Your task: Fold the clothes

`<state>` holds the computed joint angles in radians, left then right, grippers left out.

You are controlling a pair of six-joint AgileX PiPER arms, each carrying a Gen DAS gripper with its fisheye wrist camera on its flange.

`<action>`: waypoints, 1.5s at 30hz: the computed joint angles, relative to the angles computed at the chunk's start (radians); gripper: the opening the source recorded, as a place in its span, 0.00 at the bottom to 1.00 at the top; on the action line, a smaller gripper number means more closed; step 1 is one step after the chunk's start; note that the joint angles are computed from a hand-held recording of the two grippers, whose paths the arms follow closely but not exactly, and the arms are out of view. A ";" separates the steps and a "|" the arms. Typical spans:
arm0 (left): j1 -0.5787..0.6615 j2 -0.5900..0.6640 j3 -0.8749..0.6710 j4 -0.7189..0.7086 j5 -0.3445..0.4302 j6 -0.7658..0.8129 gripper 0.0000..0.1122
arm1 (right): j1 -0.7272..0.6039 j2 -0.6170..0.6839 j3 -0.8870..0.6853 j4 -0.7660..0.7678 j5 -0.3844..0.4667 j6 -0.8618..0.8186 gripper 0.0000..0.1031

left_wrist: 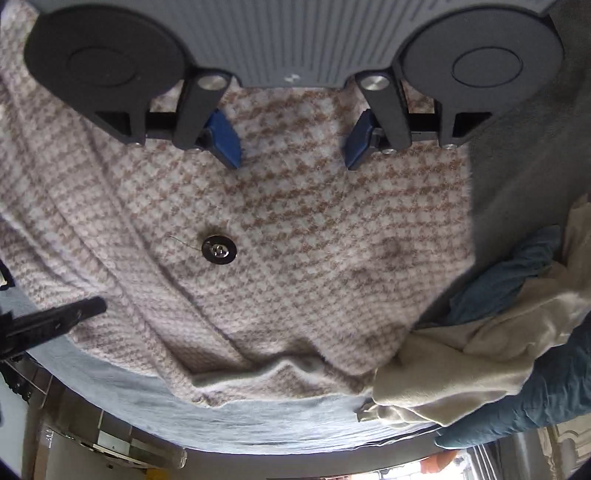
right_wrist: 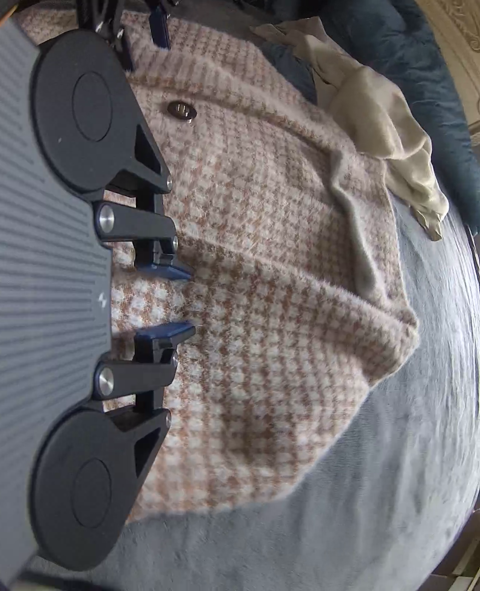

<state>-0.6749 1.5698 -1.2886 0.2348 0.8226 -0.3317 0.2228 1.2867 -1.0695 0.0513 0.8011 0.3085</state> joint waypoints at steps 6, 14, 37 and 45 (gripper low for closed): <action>-0.051 -0.200 0.016 0.047 0.207 -0.222 0.55 | 0.100 -0.131 -0.117 -0.006 0.204 0.010 0.24; -0.181 -0.333 0.269 0.123 0.231 -0.360 0.54 | 0.272 -0.119 0.032 -0.049 0.238 0.264 0.24; 0.583 -0.626 0.466 -0.688 0.354 0.312 0.54 | 0.682 0.341 -0.541 -0.041 0.324 0.359 0.25; 0.674 -0.572 0.528 -0.840 0.293 0.399 0.46 | 0.589 0.614 -0.898 0.014 0.331 0.424 0.43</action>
